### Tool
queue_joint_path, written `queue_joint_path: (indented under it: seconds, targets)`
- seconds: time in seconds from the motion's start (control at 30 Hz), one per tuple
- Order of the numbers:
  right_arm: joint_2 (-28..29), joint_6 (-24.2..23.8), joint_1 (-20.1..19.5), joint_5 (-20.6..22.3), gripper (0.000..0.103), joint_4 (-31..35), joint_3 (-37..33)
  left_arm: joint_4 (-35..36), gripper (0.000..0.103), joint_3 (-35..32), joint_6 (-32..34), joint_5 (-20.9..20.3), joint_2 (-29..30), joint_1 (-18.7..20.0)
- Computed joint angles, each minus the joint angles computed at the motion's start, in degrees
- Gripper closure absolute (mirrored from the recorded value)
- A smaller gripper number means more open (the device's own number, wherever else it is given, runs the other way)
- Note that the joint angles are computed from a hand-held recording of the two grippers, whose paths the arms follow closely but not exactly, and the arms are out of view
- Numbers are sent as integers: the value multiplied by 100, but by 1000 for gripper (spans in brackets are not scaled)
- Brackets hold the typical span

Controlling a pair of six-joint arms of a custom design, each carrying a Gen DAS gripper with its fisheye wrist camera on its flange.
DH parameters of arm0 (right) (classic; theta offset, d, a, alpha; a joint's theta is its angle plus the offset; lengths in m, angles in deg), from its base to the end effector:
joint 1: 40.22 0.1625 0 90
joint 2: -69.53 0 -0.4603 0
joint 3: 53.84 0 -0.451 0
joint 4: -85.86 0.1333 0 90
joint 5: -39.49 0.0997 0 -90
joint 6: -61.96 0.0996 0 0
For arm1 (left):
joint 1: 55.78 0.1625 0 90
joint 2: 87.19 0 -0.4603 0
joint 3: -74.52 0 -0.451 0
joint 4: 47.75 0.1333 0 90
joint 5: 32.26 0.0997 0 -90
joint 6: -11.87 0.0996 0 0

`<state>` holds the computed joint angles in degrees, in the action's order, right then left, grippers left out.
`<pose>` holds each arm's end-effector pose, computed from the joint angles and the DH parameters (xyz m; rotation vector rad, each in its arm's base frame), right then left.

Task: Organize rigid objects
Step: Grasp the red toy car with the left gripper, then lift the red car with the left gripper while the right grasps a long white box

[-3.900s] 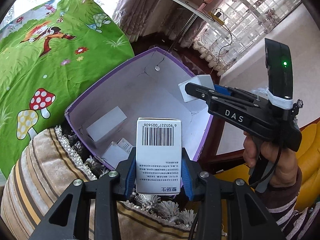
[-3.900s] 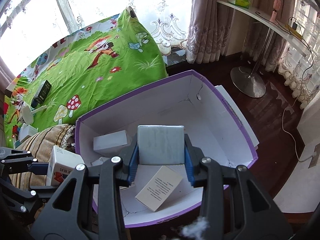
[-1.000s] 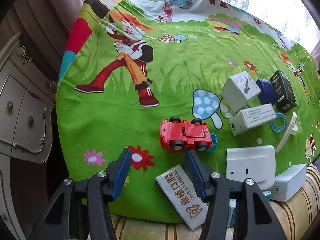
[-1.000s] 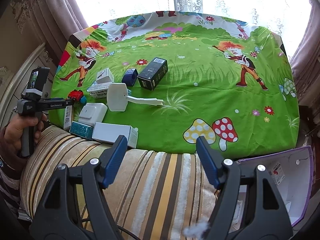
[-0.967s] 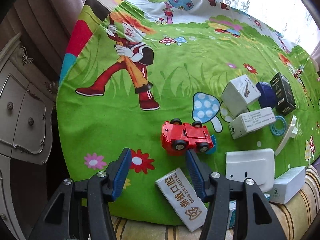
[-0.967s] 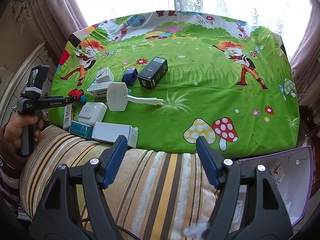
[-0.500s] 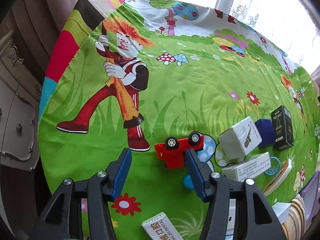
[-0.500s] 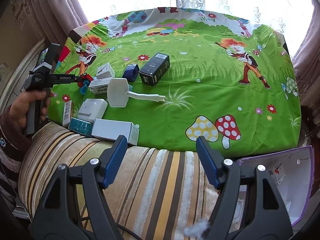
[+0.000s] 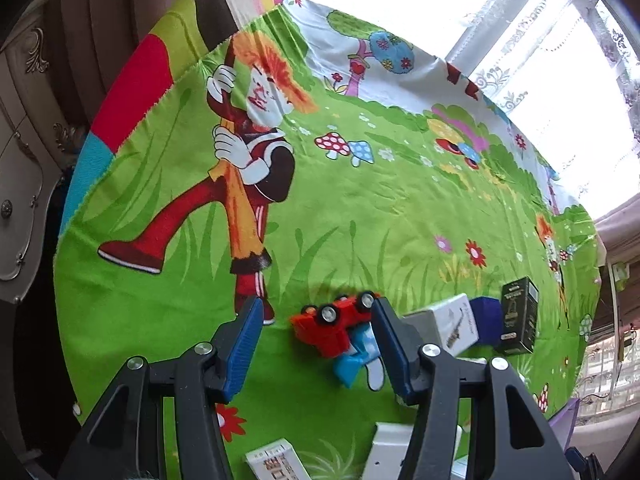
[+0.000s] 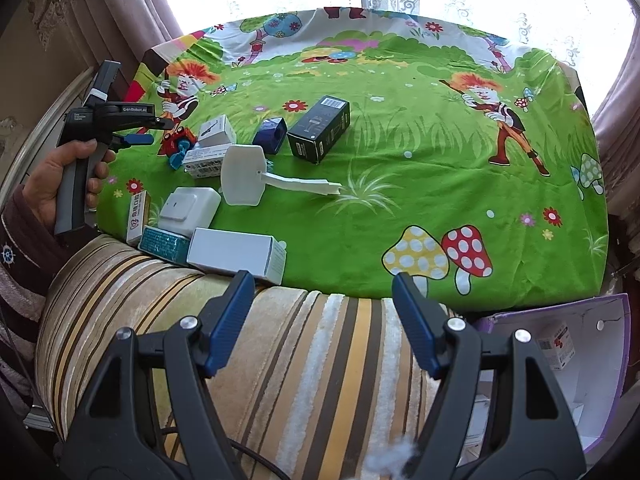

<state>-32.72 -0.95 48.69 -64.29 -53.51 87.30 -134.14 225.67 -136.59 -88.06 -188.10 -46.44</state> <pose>0.1025 -0.3710 0.2522 1.4325 -2.4540 0.0390 -0.1603 -0.2182 0.1387 -0.9758 2.0907 -1.1190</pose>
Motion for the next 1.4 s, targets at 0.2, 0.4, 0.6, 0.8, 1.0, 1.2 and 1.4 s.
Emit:
queue_joint_path:
  seconds: [0.2, 0.4, 0.6, 0.8, 1.0, 1.2, 1.4]
  targets:
    - [-13, 28, -47, 48, 29, 92, -19, -1114, 55, 5, 551, -68, 701, 104]
    - [-12, 91, -87, 75, 29, 104, -47, -1618, 63, 24, 982, -25, 1034, 400]
    - [-44, -1, -23, 48, 29, 117, 2, -1427, 87, -96, 1257, -88, 1237, 513]
    - [-54, 1, 15, 20, 29, 105, 16, -463, 89, -431, 742, -340, 1401, -69]
    - [-59, 57, 116, 51, 29, 190, 13, -225, 89, -572, 488, -418, 1525, -440]
    - [-55, 46, 286, 27, 29, 231, 62, 132, 90, -812, 428, -450, 1763, -524]
    - [293, 417, 568, -203, 26, 288, 34, 81, 90, -747, 260, -459, 1754, -669]
